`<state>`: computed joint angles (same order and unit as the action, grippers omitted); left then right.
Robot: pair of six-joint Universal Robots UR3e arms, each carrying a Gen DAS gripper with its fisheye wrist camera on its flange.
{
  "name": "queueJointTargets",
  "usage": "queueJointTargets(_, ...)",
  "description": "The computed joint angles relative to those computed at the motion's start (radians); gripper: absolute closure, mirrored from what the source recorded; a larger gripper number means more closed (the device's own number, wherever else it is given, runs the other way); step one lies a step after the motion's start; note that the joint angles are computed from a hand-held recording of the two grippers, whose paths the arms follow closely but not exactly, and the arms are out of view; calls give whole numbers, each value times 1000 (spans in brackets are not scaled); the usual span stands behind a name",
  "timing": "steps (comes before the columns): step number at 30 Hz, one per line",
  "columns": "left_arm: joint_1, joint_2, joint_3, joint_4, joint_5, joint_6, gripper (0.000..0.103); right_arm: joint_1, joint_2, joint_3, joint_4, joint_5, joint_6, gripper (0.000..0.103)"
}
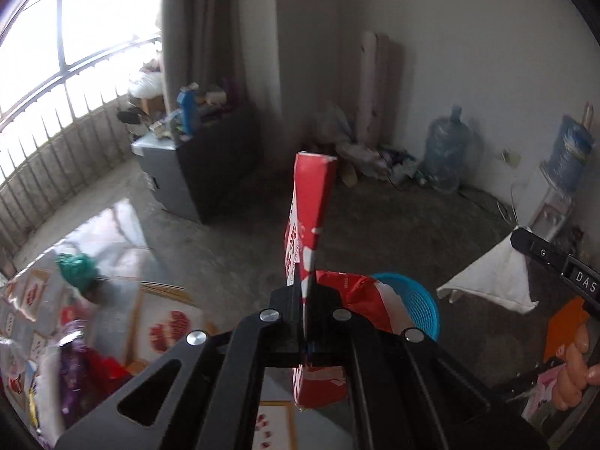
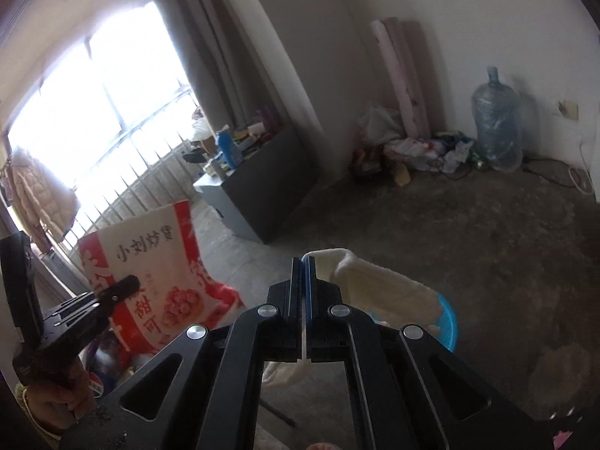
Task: Collect trash
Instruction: 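Carry both items to the blue wastebasket and open both tools over it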
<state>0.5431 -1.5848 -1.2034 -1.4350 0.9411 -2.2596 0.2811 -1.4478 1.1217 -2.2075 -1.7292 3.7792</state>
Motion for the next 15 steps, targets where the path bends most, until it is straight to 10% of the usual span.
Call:
queueJointTargets(6, -428, -335, 116, 177, 359, -177, 102, -142, -5, 244, -78, 126, 37, 103)
queueJointTargets(11, -596, -594, 296, 236, 490, -201, 100, -228, 75, 303, -113, 206, 44, 103)
queueJointTargets(15, -624, -830, 633, 49, 506, -195, 88, -277, 148, 346, -173, 270, 34, 99)
